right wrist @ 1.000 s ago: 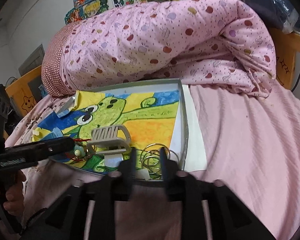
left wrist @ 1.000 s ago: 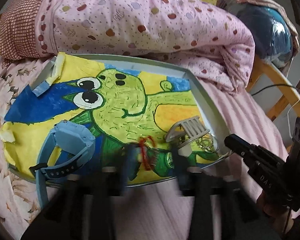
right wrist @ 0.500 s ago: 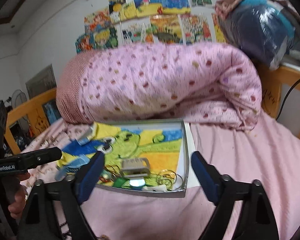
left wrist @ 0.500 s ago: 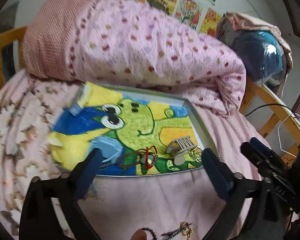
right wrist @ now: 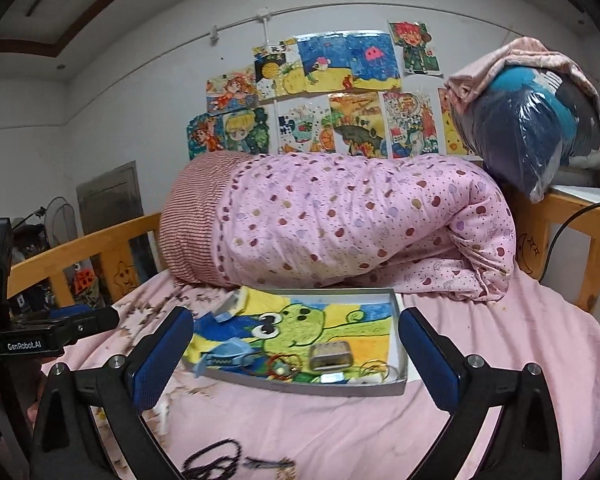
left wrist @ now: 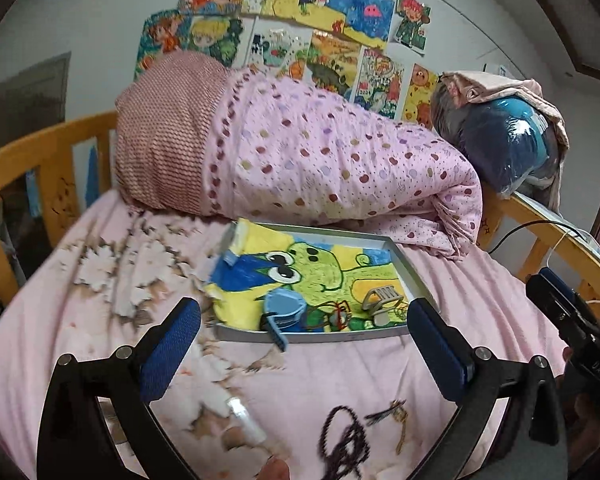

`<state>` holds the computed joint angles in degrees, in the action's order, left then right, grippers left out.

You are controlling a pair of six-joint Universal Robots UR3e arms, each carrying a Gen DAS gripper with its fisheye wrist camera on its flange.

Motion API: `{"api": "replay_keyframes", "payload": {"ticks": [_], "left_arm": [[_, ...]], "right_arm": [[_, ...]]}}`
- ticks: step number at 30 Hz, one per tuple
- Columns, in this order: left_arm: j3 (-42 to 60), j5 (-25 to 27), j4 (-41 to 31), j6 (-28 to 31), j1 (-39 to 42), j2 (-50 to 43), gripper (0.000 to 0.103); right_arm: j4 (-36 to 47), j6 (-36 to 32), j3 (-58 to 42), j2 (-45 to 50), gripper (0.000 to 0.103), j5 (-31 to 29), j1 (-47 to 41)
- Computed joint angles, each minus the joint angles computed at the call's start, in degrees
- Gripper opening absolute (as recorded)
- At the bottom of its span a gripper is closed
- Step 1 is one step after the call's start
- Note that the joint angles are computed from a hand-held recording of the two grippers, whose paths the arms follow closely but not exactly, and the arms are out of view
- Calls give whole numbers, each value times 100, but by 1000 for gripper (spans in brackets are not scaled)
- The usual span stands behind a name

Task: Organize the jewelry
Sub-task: 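Open both tools and move them back over the dark bead strands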

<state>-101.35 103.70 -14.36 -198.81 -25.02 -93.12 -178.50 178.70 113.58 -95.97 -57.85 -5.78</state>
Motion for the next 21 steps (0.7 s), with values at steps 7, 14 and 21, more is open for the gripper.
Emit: {"api": "replay_keyframes", "payload": {"ticks": [7, 14, 21], "left_arm": [[-959, 17, -10, 43, 63, 988, 101], [-2018, -141, -269, 147, 352, 2024, 101], [-2788, -777, -966, 401, 863, 2831, 101]], "right_arm": [[544, -169, 476, -839, 103, -116, 218], [1182, -404, 700, -1239, 103, -300, 474], [1725, -698, 853, -1190, 103, -453, 748]]}}
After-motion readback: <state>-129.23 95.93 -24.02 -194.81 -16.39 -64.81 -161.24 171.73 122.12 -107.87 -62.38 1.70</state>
